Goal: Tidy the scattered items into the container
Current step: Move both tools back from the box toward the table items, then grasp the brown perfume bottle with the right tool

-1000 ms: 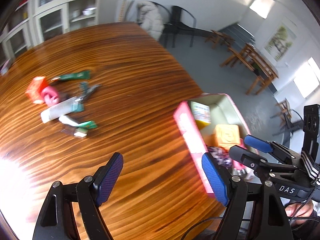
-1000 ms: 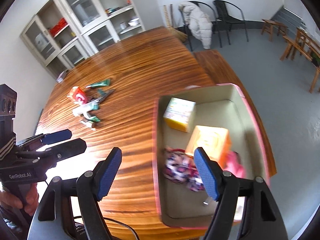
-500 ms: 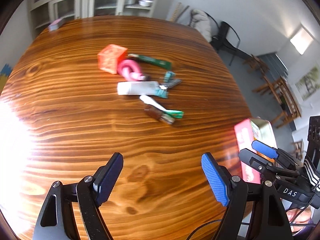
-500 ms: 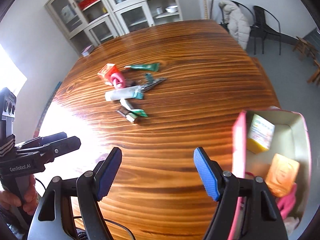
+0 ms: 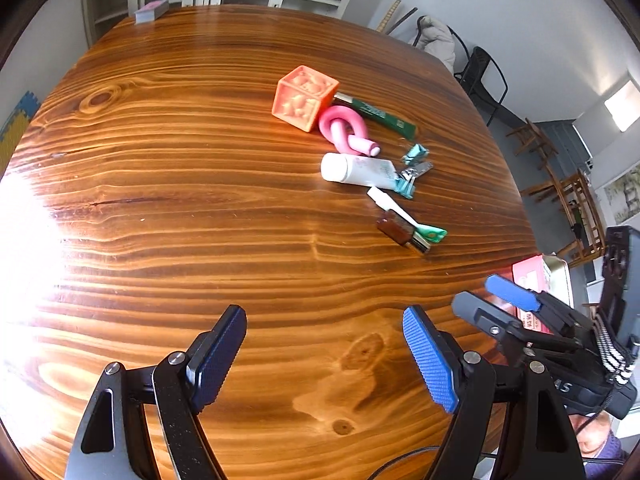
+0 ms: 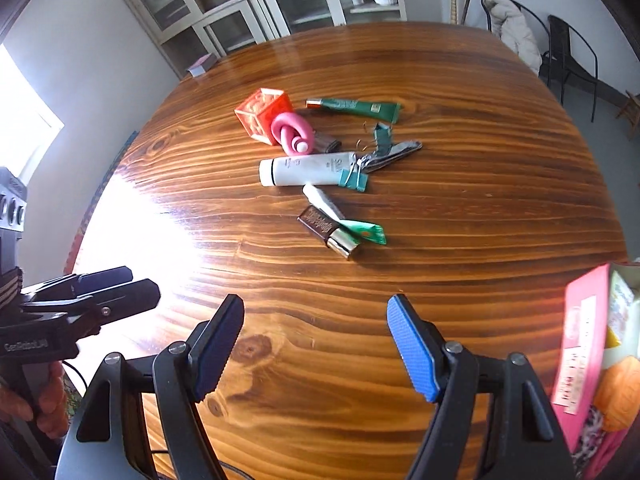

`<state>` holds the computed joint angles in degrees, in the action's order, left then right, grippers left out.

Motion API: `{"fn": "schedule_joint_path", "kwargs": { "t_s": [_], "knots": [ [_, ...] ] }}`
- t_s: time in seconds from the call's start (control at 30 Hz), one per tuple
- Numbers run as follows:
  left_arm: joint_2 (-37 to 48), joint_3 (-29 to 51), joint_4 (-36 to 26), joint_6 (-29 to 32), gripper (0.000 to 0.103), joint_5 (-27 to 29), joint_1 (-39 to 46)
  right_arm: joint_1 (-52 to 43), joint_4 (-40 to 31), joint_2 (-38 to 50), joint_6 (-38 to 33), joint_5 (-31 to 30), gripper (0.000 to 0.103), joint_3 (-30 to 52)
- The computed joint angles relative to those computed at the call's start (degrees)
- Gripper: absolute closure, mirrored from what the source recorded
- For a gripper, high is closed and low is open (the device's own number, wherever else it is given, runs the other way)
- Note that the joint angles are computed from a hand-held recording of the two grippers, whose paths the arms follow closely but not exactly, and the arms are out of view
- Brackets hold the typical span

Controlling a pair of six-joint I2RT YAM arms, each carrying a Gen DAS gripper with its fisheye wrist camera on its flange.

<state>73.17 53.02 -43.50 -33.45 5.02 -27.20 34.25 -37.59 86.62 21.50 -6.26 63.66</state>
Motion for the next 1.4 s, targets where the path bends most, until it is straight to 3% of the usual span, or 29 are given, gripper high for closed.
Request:
{"fn": "schedule_joint_path", "kwargs": {
  "t_s": [0.37, 0.83, 1.2, 1.27, 1.4],
  "knots": [
    [5.2, 0.7, 2.4, 8.5, 0.021, 6.2, 9.2, -1.6, 2.3, 11.2, 10.9, -1.5, 0.025, 5.3],
    [11.2, 2.9, 3.5, 16.5, 0.021, 10.3, 19.1, 2.7, -1.9, 22.9, 23.5, 8.0, 0.025, 17.4],
    [15.5, 5.6, 4.4, 18.5, 0.021, 11.6, 21.3, 5.0, -4.2, 29.1, 22.6, 16.5, 0.025, 24.7],
    [16.3, 6.3, 4.5, 18.5, 0.021, 11.6, 21.0, 5.3, -4.8, 29.6, 21.4, 17.8, 0.029, 25.3],
    [17.5, 7.7, 4.7, 18.4, 0.021, 11.6, 20.5, 5.2, -3.3, 28.5, 18.1, 16.8, 0.03, 23.4]
  ]
}}
